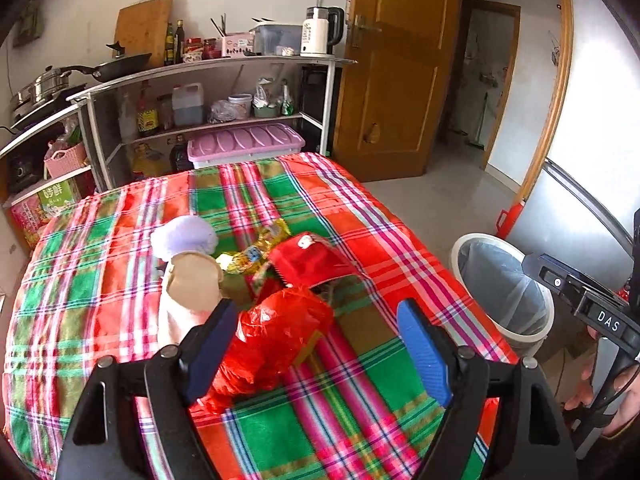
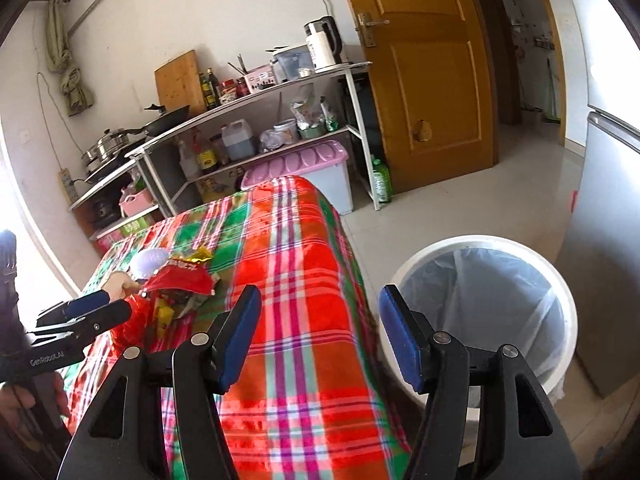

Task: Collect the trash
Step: 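Grasp the red plastic bag with the right tool while the left tool approaches the white paper cup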

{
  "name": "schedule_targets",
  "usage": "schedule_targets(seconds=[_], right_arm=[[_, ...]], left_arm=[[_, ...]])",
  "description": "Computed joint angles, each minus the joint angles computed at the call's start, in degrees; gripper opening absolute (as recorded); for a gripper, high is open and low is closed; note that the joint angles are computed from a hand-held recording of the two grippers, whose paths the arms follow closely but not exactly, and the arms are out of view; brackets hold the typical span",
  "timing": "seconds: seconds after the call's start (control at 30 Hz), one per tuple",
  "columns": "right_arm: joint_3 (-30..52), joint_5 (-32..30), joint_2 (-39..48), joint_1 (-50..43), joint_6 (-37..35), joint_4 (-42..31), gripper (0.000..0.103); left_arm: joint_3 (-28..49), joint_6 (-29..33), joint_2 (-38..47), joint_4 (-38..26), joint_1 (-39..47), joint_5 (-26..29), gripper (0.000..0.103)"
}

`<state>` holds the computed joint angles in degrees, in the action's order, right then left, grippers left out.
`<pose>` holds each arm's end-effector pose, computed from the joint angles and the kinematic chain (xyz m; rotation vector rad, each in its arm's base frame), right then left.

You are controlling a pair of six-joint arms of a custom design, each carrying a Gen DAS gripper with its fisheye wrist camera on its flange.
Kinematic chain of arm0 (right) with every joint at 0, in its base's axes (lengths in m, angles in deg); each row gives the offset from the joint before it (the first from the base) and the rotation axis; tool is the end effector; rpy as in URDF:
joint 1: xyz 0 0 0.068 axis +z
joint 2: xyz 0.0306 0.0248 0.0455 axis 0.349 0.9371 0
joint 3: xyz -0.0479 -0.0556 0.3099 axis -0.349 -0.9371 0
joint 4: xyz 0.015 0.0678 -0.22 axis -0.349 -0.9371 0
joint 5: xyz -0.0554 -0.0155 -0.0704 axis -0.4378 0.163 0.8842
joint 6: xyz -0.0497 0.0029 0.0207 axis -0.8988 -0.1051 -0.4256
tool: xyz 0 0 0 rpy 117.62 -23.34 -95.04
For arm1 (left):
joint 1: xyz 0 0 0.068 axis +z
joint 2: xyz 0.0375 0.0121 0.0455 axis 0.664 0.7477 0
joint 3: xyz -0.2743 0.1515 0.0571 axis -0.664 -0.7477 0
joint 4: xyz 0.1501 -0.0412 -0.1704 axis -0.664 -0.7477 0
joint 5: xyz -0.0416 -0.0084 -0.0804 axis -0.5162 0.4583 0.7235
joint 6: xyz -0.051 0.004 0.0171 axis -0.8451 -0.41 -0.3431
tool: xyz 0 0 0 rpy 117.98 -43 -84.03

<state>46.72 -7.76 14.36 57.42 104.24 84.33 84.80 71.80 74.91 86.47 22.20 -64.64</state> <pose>0.2216 0.1543 0.1663 -0.0091 2.1796 0.3339 0.2332 -0.0791 0.2093 0.1204 2.2706 -0.1955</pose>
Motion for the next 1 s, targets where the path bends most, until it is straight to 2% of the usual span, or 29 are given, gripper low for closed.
schedule_targets(seconds=[0.2, 0.3, 0.57, 0.73, 1.0], right_arm=[[5.3, -0.7, 3.6, 3.5, 0.8, -2.6, 0.062], [7.3, -0.5, 5.0, 5.2, 0.5, -3.2, 0.062], [13.6, -0.7, 8.1, 8.8, -0.3, -6.7, 0.062], [18.0, -2.0, 11.2, 10.9, -1.4, -9.5, 0.062], [25.5, -6.0, 17.0, 16.4, -4.2, -14.1, 0.062]], left_arm=[[-2.8, 0.4, -3.4, -1.0, 7.9, 3.5, 0.090], [-4.4, 1.1, -4.9, -0.9, 12.6, 8.1, 0.090], [-9.1, 4.0, -11.7, -0.2, 20.1, 10.7, 0.090], [-9.0, 7.5, -11.1, -1.9, 27.2, 14.3, 0.090], [-12.4, 12.0, -9.9, -0.3, 37.3, 19.2, 0.090]])
